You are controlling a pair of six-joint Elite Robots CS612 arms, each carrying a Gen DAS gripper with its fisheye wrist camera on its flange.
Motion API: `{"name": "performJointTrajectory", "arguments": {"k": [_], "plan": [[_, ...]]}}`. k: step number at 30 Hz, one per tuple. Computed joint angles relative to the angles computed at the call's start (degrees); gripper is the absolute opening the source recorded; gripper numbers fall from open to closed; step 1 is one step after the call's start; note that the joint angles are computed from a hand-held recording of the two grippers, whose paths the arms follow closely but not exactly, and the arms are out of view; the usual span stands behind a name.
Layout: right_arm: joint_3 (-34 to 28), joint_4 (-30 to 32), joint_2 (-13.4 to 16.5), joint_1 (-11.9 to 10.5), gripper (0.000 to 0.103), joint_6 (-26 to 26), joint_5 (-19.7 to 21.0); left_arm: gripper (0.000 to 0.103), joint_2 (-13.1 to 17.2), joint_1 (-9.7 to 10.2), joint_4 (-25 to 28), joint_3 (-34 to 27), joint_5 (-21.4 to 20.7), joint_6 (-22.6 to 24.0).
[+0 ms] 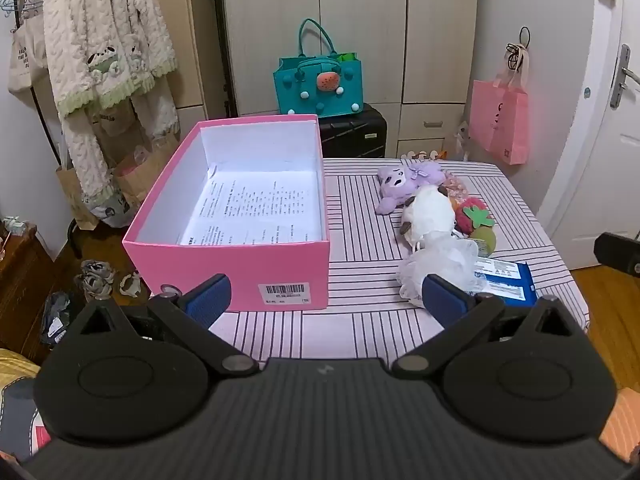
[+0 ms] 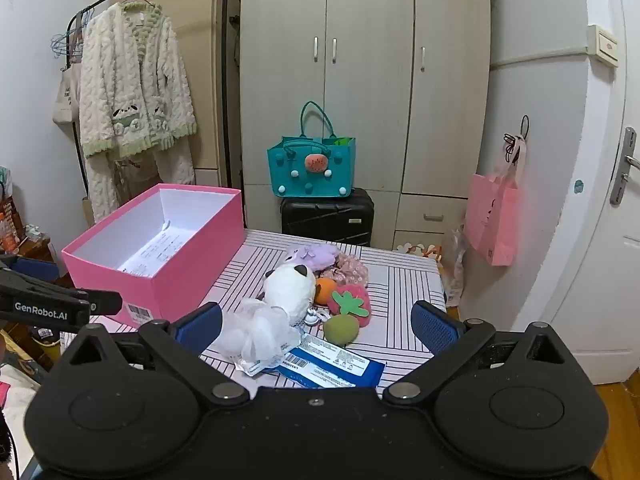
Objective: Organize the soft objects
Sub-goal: 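Move both tools toward the soft toys beside the pink box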
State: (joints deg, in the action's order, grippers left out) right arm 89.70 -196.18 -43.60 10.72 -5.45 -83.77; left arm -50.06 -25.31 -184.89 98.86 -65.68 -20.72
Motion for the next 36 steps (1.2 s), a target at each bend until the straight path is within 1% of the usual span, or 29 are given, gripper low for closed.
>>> {"name": "performJointTrajectory", "arguments": {"k": [9,10,14,18,21,26,30,36], "plan": [[0.16,-0.92,0.13,-0.02,0.102,1.29,-0.01,0.103,0.16,0.39,1.12,-0.61,0.17,-0.97],[-0.06,0.14,0.21,0.24,0.102,-0.11,-0.20,0.103,-0.20,-0.05,-0.04,0.17,0.28,-0.09],[0.42,-0.13,-0.01,0.10,0.102,-0.10,0.10,0.103,0.35,-0.39,-1.94,0.33,1.60,0.43],[0.59,-0.39,-0.01,0.10,0.102,-0.10,-0.16,0.103,0.51,-0.36,-3.97,0.68,1.55,0.68],[0.80,-0.70,-0.06,0.10,0.102,-0.02,-0.16,0.103,0.65,-0.63,-4.91,0.85,2.60,1.80],[0.50,-0.42,-0.15,0.26,0.102,0.11,-0.52,0.103,0.62,-0.95,-5.56,1.16,2.93,2.44],[1.31,-1.28,-0.14,0.21,0.102,0.12,-0.32,0.103,0.71,-1.62,-6.68,1.54,5.77,3.22],[1.52,-1.71,0.15,-0.14,0.102,1.08,0.33,0.103,0.94,-1.89,-8.48,2.10,6.33,3.45]]}}
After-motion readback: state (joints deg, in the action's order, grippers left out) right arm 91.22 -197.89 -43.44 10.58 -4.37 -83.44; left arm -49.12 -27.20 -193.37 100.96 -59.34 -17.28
